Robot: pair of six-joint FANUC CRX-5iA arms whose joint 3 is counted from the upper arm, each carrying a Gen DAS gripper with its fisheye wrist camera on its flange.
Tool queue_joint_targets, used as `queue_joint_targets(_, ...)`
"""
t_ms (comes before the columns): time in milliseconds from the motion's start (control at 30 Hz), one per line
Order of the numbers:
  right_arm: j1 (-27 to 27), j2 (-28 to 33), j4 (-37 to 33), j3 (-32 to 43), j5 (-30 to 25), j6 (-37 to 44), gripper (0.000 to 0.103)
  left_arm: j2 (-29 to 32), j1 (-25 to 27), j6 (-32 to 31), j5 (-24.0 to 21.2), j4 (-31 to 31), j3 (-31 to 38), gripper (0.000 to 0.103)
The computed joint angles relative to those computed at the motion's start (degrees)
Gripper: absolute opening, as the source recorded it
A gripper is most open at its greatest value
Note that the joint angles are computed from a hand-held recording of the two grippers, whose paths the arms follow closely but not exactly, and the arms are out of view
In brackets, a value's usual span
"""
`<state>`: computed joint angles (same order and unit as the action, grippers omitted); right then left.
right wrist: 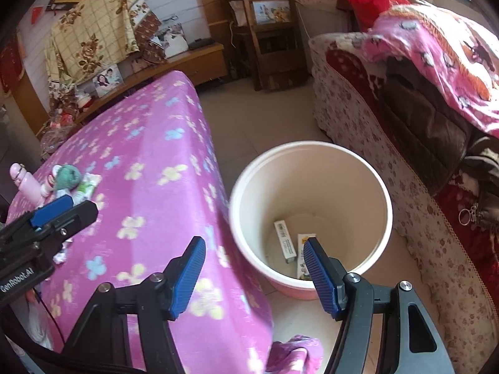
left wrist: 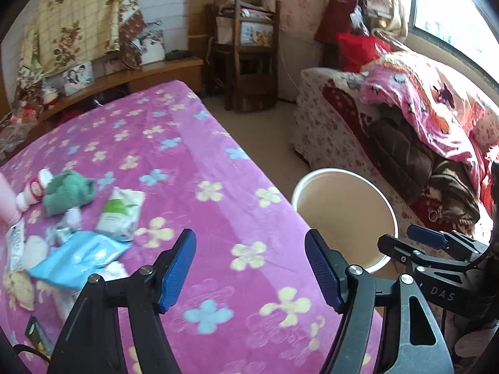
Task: Collect trash
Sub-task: 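Lower the rainbow medicine box into the bucket and open the left gripper, then grasp the green snack packet with the left gripper while the right grasps the blue wipes pack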
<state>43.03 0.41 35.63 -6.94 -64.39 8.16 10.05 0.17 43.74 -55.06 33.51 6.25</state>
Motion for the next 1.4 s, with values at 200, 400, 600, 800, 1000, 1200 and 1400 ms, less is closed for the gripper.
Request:
queue_joint_targets(200, 3.08, 2.54, 3.38, 4.05, -2.03, -0.77, 0.07, -2.92, 3.48, -2.28, 0.63, 2.51, -2.74, 0.073)
queue_joint_targets(400, 5.13, 5.24, 4.28, 7.96, -2.48, -0.37, 0.07, -5.41, 8.17, -4.92, -0.04, 5.6, -5.22, 0.073)
queue_joint_targets(600, 7.22, 8.6, 5.93, 12.4, -4.08, 0.51, 0.07, -6.49, 12.66, -6.59, -1.18, 7.91, -6.59, 0.073)
queue_joint_targets(800, 8.53, 11.22, 6.34, 15.92, -4.62, 1.42, 0.07, -6.89, 16.85, -7.59, -1.88, 8.64, -7.29, 0.073)
queue_joint_targets(1000, 9.47, 14.52, 5.98, 20.39, -4.82, 4.14, 0.07, -6.46, 21.2, -7.5, -2.87, 8.59, -7.2, 0.073)
queue_joint_targets(1200, 10.02, 17.14, 5.03, 23.88, -4.64, 6.28, 0.07, -5.37, 24.91, -6.42, -4.28, 7.29, -6.36, 0.073)
queue_joint_targets(1400, 10.45, 19.59, 3.06, 26.97, -3.91, 9.09, 0.071, -3.62, 28.68, -4.91, -6.89, 3.81, -4.92, 0.073)
